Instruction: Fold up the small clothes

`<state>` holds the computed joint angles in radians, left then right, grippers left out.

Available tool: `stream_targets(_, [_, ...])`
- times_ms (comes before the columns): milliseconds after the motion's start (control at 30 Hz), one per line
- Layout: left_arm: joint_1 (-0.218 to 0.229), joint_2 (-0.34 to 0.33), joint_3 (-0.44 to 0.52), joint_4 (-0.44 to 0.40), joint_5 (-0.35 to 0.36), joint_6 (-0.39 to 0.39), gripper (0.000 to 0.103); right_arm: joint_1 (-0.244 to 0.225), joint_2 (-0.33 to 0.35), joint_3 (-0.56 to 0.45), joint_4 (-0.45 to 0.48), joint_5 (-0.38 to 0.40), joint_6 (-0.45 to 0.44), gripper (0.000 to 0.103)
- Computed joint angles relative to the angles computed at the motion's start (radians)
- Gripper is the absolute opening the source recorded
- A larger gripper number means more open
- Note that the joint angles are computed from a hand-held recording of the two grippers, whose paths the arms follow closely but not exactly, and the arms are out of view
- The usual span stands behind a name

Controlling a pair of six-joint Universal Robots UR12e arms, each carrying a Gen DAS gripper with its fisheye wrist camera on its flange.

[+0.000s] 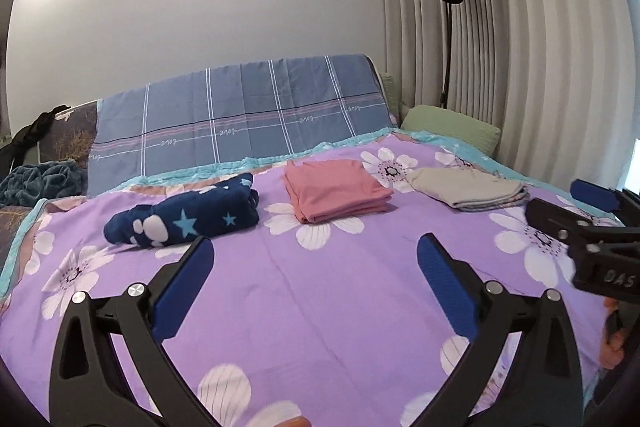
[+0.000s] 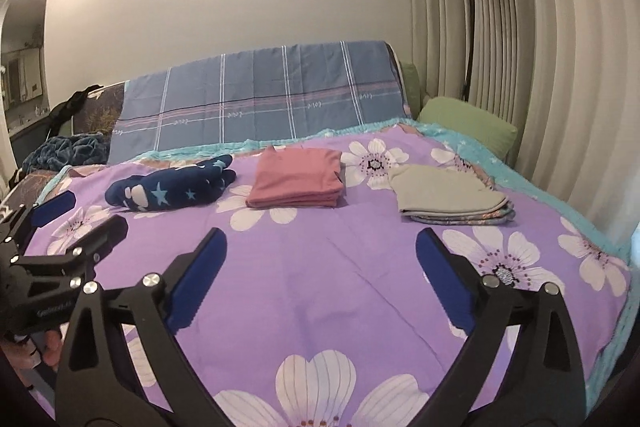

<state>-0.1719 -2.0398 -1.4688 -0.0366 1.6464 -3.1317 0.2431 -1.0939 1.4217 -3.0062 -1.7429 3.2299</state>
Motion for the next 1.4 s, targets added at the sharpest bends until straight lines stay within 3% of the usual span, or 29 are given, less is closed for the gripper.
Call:
stream_targets(267, [-0.017, 0.059, -0.065, 0.004, 0.077, -0.015, 0.102, 0.01, -0.036, 0.056, -0.017, -0.026, -0.024, 0.099])
stream_targets(467, [-0.022, 0.074, -0.081, -0.008, 0.091, -0.009, 0.102, 0.007, -0.048, 0.079, 0.022, -0.026, -0.006, 0.099])
stream_targets(1400, [-0.009, 0.041, -0.036, -0.095, 0.036, -0.004, 0.102, 0.011, 0.002, 0.007, 0.09, -0.031, -0.027, 0.1])
